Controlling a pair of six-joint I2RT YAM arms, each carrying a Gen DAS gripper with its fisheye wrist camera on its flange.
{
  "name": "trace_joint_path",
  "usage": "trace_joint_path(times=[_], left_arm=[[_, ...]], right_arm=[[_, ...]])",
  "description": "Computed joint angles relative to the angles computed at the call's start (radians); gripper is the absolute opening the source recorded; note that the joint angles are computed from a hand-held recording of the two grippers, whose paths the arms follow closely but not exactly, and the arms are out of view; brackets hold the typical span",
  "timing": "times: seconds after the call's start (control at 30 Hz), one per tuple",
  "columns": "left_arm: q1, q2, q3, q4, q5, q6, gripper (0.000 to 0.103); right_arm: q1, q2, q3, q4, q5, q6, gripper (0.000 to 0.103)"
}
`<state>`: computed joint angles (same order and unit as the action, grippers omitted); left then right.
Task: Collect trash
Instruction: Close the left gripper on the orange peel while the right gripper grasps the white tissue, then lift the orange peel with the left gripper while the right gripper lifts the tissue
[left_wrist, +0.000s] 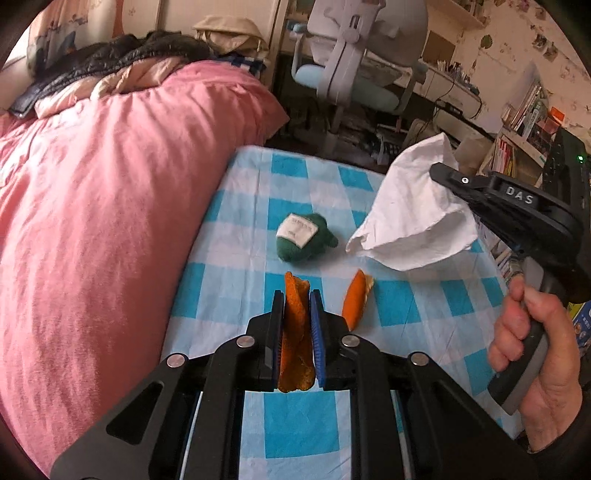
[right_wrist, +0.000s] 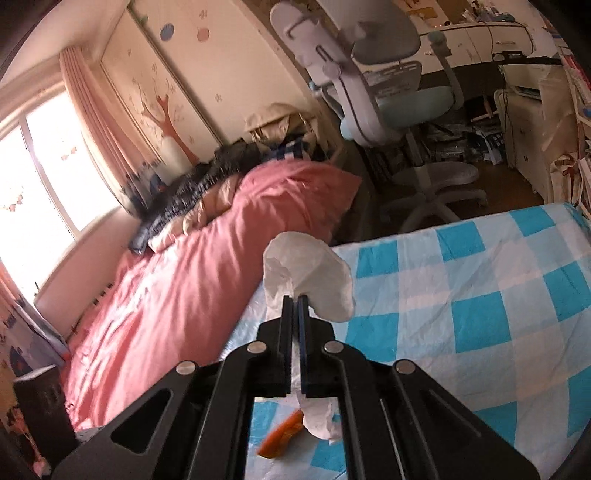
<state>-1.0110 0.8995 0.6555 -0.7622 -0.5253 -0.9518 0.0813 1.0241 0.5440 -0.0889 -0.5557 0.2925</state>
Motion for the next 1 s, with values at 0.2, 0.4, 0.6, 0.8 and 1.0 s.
trace_joint_path(times=[0.2, 0.4, 0.6, 0.8, 1.0], left_arm=[[-0.121, 0.011, 0.051, -0.073, -0.16, -0.069, 0.013], [-0.215, 0.044, 0.097, -0.143, -0.247, -0.151, 0.013], [-0.332, 0.123, 0.16, -0.244, -0.326, -0.256, 0.013], [-0.428, 0.186, 0.211, -0.341, -0.371, -0.364, 0.013], [-0.507, 0.233, 0.246, -0.424, -0.391, -0.472, 0.013]], right_arm=[[-0.079, -0.112, -0.005, -0.073, -0.081, 0.006, 0.003], [-0.181, -0.237, -0.015, -0.191, -0.176, -0.022, 0.004], [-0.251, -0.322, -0.008, -0.291, -0.248, -0.063, 0.004], [-0.346, -0.403, 0.005, -0.424, -0.339, -0.131, 0.004], [-0.46, -0.49, 0.026, -0.61, -0.445, -0.243, 0.004]])
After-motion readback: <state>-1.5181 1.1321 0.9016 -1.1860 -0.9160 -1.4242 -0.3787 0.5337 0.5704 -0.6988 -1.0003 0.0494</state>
